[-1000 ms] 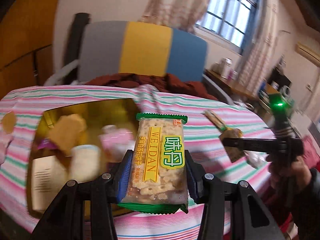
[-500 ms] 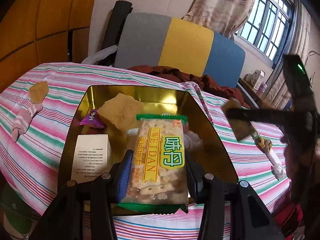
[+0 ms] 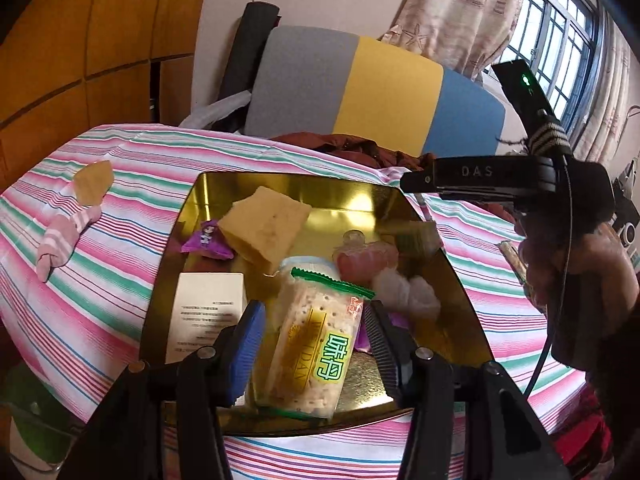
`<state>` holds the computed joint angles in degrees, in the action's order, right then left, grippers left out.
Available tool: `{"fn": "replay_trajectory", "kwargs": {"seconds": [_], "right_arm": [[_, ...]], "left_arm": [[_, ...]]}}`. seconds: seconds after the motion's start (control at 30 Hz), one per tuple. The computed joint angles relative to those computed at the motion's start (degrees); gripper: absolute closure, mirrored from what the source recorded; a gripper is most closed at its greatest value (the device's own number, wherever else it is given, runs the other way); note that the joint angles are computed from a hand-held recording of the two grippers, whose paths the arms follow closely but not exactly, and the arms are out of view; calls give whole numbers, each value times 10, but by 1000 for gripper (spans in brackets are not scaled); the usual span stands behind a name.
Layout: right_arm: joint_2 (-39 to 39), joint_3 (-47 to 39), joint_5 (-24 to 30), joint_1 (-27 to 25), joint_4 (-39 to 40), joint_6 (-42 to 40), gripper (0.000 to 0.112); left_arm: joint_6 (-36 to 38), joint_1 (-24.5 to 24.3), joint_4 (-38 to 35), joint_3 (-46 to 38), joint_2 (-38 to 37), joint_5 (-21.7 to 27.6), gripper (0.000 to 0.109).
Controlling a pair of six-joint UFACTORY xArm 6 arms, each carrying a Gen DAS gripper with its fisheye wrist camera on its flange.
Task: Organize objects
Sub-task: 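Carry the cracker packet and green box over the gold tray with both tools, then open both tools to drop the cracker packet and green box into the tray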
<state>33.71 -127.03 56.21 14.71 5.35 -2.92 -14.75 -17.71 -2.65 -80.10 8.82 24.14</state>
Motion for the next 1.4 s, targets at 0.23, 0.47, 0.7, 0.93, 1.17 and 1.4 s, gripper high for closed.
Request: {"fn": "replay_trajectory", "kwargs": {"seconds": [0.23,0.47,0.7,0.93,1.17,1.4], "right_arm": [[-52,89,-42,4,8,-2,46],[-150,249,-120,19,-8,1,37],[-227,366,-181,29,-45,48,31],[-292,457,-227,34,-119,117,24],[-342,516,-249,32,-156,160,19],[-378,558,-262,22,-183,193,18]], "left_arm": [[-65,0,61,1,-9,6,56],[-97,-3,96,12,-22,14,56],[-112,-5,118,22,-34,16,56],[-126,-9,142,31,-46,15,56],[-129,-17,159,36,-54,17,56],[-128,-29,180,33,-57,17,56]]}}
